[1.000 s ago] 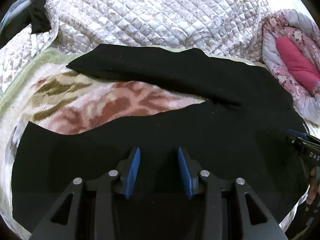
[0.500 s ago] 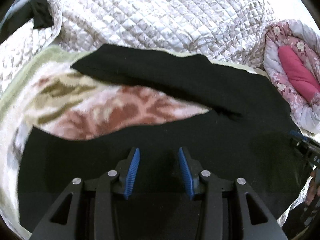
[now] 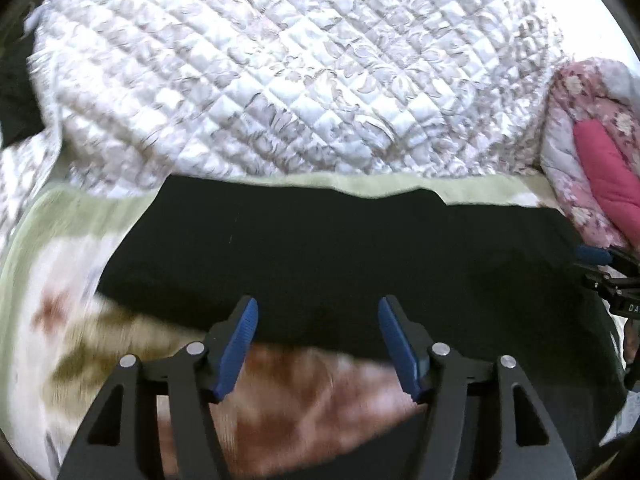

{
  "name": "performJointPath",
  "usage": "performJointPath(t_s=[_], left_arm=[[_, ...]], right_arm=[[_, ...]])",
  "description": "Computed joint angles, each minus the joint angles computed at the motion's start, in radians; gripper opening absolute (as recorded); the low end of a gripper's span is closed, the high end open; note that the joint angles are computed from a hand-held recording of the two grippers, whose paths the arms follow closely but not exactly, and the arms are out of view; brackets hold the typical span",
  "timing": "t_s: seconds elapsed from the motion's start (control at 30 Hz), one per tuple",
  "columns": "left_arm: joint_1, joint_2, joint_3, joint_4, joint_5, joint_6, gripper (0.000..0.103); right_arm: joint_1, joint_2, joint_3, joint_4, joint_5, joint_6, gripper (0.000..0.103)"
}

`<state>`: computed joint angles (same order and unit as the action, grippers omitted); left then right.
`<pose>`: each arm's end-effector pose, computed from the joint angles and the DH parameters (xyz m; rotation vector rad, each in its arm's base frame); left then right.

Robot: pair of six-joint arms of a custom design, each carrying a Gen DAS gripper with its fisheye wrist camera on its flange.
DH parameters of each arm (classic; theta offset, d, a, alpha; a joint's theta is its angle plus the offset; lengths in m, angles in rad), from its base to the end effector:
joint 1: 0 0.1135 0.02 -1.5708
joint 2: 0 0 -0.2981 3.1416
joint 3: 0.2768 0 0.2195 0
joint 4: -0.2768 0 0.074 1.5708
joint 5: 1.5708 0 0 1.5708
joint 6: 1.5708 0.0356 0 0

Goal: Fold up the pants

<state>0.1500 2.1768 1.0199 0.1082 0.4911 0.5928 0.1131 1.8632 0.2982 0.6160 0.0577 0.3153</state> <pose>0.3804 0.0405 0.0980 0.7023 2.3685 -0.3366 0.2297 0.0240 0.0991 0.2776 2.5051 0.1011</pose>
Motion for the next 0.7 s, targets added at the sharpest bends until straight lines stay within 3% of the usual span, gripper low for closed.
performJointPath(t_s=[0.33, 0.53, 0.57, 0.67, 0.7], left_arm=[[-0.151, 0.222, 0.256, -0.029, -0.13, -0.096, 0.066], [-0.192, 0.255, 0.202, 0.108, -0.21, -0.09, 0.064], [-0.197, 0.256, 0.197, 0.123, -0.22, -0.086, 0.061], [-0.206, 0.258, 0.189, 0.149, -0.245, -0.078, 0.044], [-0.21, 0.253, 0.179, 0.162, -0.249, -0.071, 0.035]], right_arm=[[-0.148, 0.294, 0.41, -0.212, -0.105, -0.216, 0.065], [-0.16, 0.396, 0.536, -0.287, -0.114, -0.263, 0.07], [-0.158, 0.396, 0.541, -0.295, -0.117, -0.261, 0.061], [-0.133, 0.37, 0.525, -0.288, -0.123, -0.28, 0.007], [-0.114, 0.359, 0.528, -0.308, -0.094, -0.28, 0.007]])
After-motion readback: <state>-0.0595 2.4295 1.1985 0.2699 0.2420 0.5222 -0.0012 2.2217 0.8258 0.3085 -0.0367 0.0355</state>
